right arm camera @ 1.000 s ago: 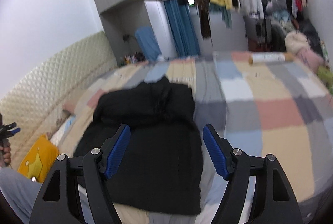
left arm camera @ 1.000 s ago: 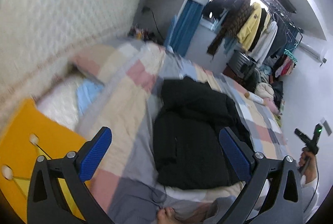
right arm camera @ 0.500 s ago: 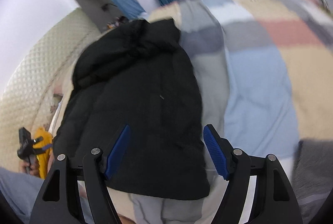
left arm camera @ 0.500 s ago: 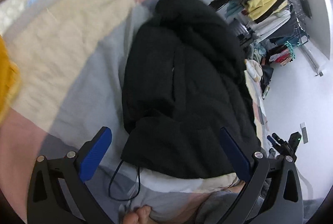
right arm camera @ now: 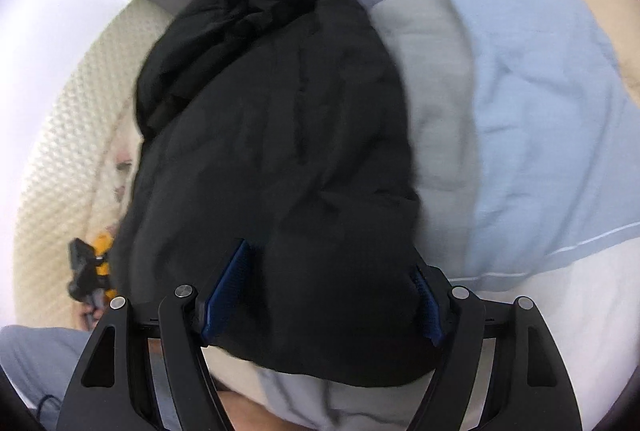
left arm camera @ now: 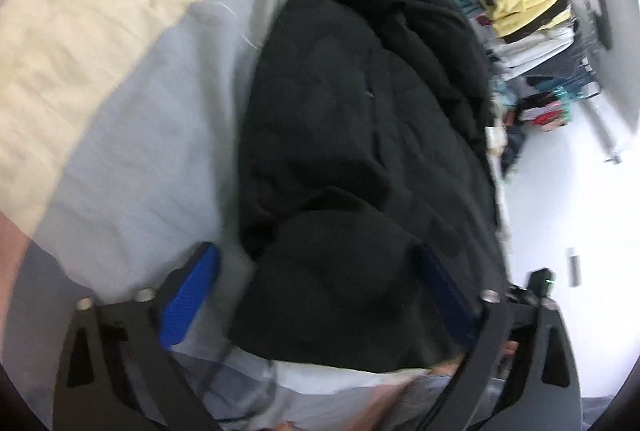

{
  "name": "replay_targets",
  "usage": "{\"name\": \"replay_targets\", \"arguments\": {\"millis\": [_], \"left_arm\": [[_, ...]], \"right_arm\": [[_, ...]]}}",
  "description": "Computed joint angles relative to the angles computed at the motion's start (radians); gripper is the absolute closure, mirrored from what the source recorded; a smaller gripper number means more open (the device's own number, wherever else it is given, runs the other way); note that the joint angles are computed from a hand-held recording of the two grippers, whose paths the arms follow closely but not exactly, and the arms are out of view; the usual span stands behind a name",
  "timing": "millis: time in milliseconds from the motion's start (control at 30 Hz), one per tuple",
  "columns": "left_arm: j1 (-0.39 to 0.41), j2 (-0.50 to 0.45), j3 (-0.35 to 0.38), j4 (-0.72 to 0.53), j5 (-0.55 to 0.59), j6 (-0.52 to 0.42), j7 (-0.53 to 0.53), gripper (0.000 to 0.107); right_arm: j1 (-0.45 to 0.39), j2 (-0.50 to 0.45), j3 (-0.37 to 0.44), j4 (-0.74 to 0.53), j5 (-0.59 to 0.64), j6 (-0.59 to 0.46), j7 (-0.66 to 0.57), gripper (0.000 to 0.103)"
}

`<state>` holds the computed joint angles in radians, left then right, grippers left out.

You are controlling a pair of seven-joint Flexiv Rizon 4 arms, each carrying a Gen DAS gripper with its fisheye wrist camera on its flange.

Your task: Fold large clothes

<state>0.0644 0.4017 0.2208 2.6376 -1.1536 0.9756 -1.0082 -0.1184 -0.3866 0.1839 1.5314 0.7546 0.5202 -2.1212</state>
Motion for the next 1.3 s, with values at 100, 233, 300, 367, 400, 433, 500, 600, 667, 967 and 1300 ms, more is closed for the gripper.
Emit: {"name": "replay_targets", "arguments": {"millis": [100, 233, 300, 367, 400, 433, 500, 600, 667, 967, 1300], "left_arm": [[-0.01, 0.044, 0.005, 0.009, -0.016, -0.019, 0.032, 0.019], [-0.025, 0.115, 0.029, 0.012, -0.052, -0.076, 0.081, 0.024], [-0.025, 0.135, 0.034, 0.014, -0.057, -0.092, 0.115, 0.024], [-0.012, 0.121, 0.031, 0.011, -0.035, -0.096, 0.103, 0.024], [-0.003, 0.11, 0.032, 0.011, -0.016, -0.101, 0.086, 0.024], [0.006, 0.095, 0.03, 0.01, 0.004, -0.1, 0.069, 0.024], [0.012, 0.067, 0.013, 0.011, 0.029, -0.081, 0.045, 0.024], [0.008, 0.032, 0.011, 0.016, 0.034, -0.074, 0.039, 0.024], [-0.011, 0.036, -0.003, 0.029, -0.019, -0.053, 0.054, 0.024], [-0.076, 0.103, -0.065, 0.036, -0.216, -0.011, 0.119, 0.047], [-0.125, 0.137, -0.13, -0.021, -0.38, 0.128, 0.091, 0.087]], "right_arm": [[-0.037, 0.022, 0.02, -0.011, 0.079, -0.069, -0.057, 0.029], [-0.06, 0.041, 0.011, -0.014, 0.163, -0.126, -0.128, 0.028], [-0.026, 0.041, -0.008, 0.0, 0.117, -0.085, -0.113, 0.028], [0.005, 0.031, -0.021, 0.01, 0.063, -0.044, -0.078, 0.028], [0.029, 0.025, -0.028, 0.027, 0.016, -0.004, -0.057, 0.028], [0.04, 0.023, -0.03, 0.039, -0.013, 0.021, -0.044, 0.028], [0.05, 0.012, -0.028, 0.056, -0.051, 0.055, -0.024, 0.026], [0.035, 0.011, -0.01, 0.067, -0.04, 0.066, -0.026, 0.022], [0.021, 0.01, 0.003, 0.049, -0.024, 0.026, -0.039, 0.022], [-0.008, 0.081, 0.011, 0.04, 0.125, -0.042, -0.158, 0.081], [0.005, 0.142, -0.018, -0.028, 0.231, -0.048, -0.191, 0.09]]}}
